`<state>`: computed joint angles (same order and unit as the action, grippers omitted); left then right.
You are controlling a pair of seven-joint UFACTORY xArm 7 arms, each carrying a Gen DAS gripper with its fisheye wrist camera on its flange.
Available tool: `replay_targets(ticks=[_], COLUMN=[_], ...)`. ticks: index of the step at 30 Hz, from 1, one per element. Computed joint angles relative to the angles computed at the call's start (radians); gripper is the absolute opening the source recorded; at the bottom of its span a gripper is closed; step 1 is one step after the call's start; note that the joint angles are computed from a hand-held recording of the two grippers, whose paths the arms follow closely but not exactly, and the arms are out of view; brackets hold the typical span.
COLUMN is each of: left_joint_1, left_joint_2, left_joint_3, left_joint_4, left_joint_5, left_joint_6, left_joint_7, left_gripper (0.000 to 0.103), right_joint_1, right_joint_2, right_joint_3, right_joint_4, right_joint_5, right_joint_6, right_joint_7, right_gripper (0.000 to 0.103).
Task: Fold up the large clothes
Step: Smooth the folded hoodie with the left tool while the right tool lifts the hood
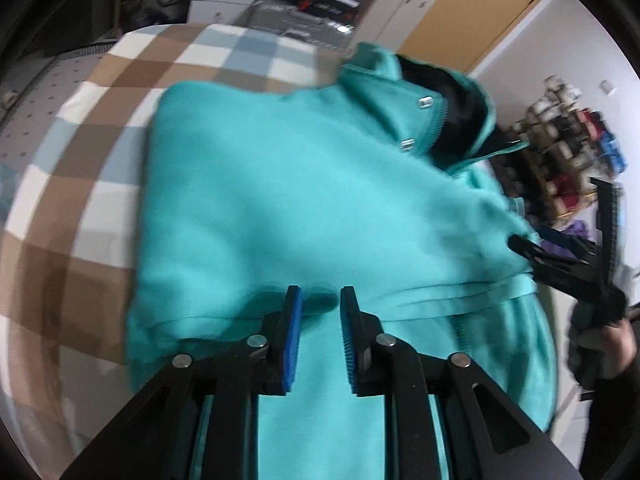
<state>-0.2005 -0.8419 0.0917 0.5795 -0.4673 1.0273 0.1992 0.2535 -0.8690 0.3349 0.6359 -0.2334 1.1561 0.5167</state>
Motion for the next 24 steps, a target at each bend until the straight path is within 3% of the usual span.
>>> replay_targets(ticks=[2, 4, 6, 8, 11, 15, 17, 19, 21, 24], left_joint_1=[-0.025, -0.065, -0.084, -0.059, -0.049, -0.046, -0.060, -0.071, -0.075, -0.089], left_joint_2=[0.005, 0.015, 0.033, 0.058, 0.119, 0.131, 0.132, 0.123, 0.109, 0.101], left_joint_3=[0.016, 0.054, 0.061, 0.008, -0.013, -0.031, -0.039, -0.056, -0.077, -0.059], left_joint_4=[0.001, -0.001, 0.005, 0.006, -0.001, 0.002, 0.001, -0.010, -0.023, -0.021], left_joint_5=[-0.048, -0.134, -0.181, -0.148, -0.129, -0.101, -0.094, -0.082, -0.054, -0.033], left_joint_6=[-0.009, -0.027, -0.047, -0.088, -0.119, -0.139, -0.147, -0.171, -0.194, -0.183], left_joint_7=[0.003, 0.032, 0.060, 0.043, 0.018, 0.002, 0.005, 0.007, -0.001, 0.001], left_gripper=[0.044, 0.056, 0.060, 0.075, 0.075, 0.076, 0.091, 0.096, 0.097, 0.097], right_joint_1=[-0.029, -0.044, -0.028, -0.026, -0.037, -0.037, -0.050, -0.061, -0.047, -0.046], right_joint_2=[0.000, 0.050, 0.039, 0.026, 0.027, -0.021, -0.009, 0.026, 0.121, 0.088], right_joint_3=[-0.017, -0.048, -0.082, -0.095, -0.080, -0.079, -0.066, -0.088, -0.143, -0.148], right_joint_4=[-0.018, -0.041, -0.108, -0.122, -0.090, -0.072, -0.051, -0.053, -0.039, -0.097], right_joint_5=[-0.006, 0.021, 0.050, 0.054, 0.066, 0.010, -0.009, -0.009, 0.039, 0.063], right_joint_6=[-0.025, -0.020, -0.054, -0.061, -0.028, -0.087, -0.098, -0.132, -0.090, -0.124], right_joint_7=[0.040, 0.051, 0.045, 0.035, 0.058, 0.002, -0.013, -0.037, -0.121, -0.150], right_gripper=[0.090, 0.091, 0.095, 0.095, 0.093, 0.093, 0.093, 0.095, 0.096, 0.097])
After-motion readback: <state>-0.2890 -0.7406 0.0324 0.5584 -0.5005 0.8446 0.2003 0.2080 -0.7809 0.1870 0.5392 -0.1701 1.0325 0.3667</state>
